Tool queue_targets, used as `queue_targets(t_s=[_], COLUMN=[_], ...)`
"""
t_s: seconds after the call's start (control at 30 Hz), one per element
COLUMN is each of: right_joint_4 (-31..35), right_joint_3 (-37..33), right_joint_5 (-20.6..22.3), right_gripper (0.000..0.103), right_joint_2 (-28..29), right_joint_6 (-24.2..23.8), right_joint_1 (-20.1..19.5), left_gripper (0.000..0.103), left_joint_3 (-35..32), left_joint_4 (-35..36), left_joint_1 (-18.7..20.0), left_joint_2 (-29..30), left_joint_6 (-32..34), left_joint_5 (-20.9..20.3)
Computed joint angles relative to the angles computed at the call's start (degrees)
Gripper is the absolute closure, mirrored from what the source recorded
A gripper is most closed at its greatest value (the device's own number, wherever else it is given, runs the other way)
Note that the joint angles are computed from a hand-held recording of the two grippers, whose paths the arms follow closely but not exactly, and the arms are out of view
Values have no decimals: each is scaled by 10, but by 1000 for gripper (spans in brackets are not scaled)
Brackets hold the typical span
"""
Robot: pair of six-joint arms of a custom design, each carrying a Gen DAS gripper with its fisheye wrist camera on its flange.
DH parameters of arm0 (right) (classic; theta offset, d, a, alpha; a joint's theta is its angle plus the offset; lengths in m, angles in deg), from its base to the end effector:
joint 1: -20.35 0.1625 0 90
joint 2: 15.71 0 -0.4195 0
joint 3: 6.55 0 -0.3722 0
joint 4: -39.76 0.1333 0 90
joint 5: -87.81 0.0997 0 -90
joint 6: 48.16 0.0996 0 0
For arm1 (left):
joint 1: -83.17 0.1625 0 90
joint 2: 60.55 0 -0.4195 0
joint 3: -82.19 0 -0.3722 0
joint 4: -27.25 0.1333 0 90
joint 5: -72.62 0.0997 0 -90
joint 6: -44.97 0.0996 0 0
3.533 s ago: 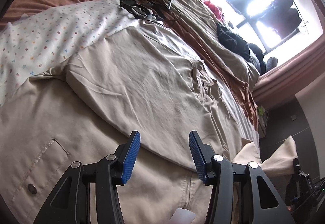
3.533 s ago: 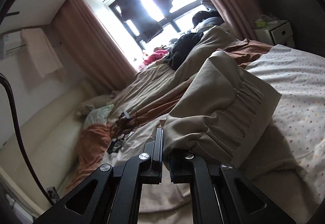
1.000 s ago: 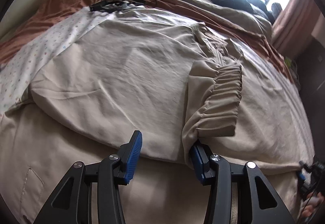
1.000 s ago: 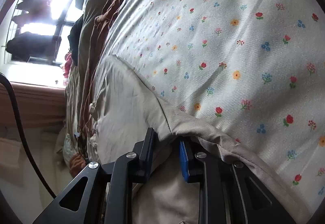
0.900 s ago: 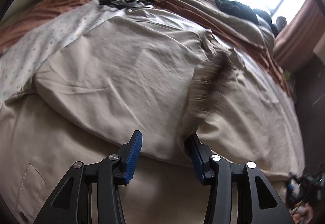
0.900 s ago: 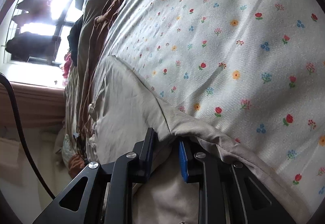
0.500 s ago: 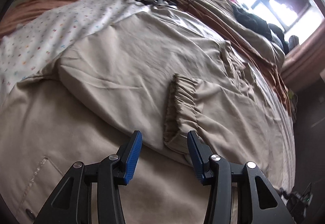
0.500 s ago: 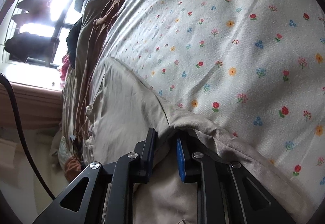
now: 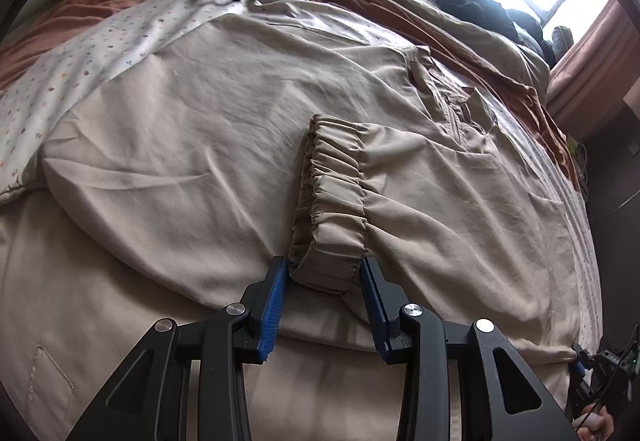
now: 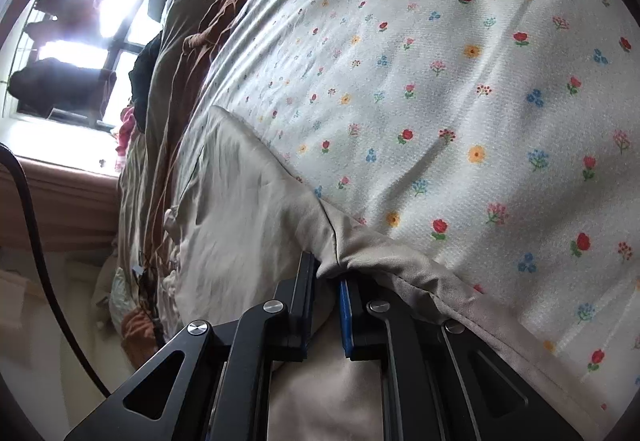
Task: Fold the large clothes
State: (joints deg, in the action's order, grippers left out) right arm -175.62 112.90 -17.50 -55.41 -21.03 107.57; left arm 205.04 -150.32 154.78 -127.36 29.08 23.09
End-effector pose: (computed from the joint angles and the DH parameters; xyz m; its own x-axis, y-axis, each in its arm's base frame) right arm 0.0813 -0.5320 0.0683 -0.8338 0.5279 -0.1616 0.4653 0.5143 -0.7204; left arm 0.0308 -0.5347 0.2269 -0.8709 -0.3004 -0.3889 0.0317 0.7555 -0.6544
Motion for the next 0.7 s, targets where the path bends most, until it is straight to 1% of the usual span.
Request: queue_targets(t_s=[0.07,0.1,0.13,0.17,0.2,0.23,0.27,0.37,0.4,0.43,0.47,0.5,0.53,0.6,0.7], right_joint_4=[25,33,35,33,30,30,29,19,17,14,6,-4,-11,-22,-43], right_joint_3=[-3,-3,-3,-1,2,4,6,19,24,29,34,38,41,50,69], right_joint_5=[-20,-31,-37,-40,-49,-58,-68,-65,-63,-59,-53,-51,-54,-56,-37], right_gripper=[86,76,63,57,48,45,44,44,41,33,27,20,16,15,13], right_joint_2=[-7,-9,-11,-12,-14,-15,-15,-20,-21,-21,-20,-17,-15,-11,-7], right_joint_6=[-3,-6,-9,-12,-14,-15,-15,-7,-2,4,9,12,15,17,18], right_joint_1=[10,17,23,29,36,43,50,58,59,61,63,67,72,82,88], left_gripper=[63,63,62,57,54,45,35,20,18,16,15,15,15,15,15], left_joint_3=[3,4,4,8,15,21,30,63,74,80,88,95,102,123,153], left_joint_4=[9,16,20,19,13,7,1,-19,-22,-20,-18,-19,-22,-29,-7], left_joint_1=[-7,-9,-8,-6,-6,-8,-13,-33,-40,-46,-52,-56,-61,-75,-89], left_joint_2=[-7,-14,-19,-29,-39,-45,-54,-84,-96,-105,-118,-127,-136,-156,-195], left_joint_6=[-16,-25,-32,-39,-43,-44,-45,-44,-44,-45,-47,-50,-54,-63,-93], left_joint_5=[27,32,28,16,7,4,6,16,16,14,10,6,2,11,17])
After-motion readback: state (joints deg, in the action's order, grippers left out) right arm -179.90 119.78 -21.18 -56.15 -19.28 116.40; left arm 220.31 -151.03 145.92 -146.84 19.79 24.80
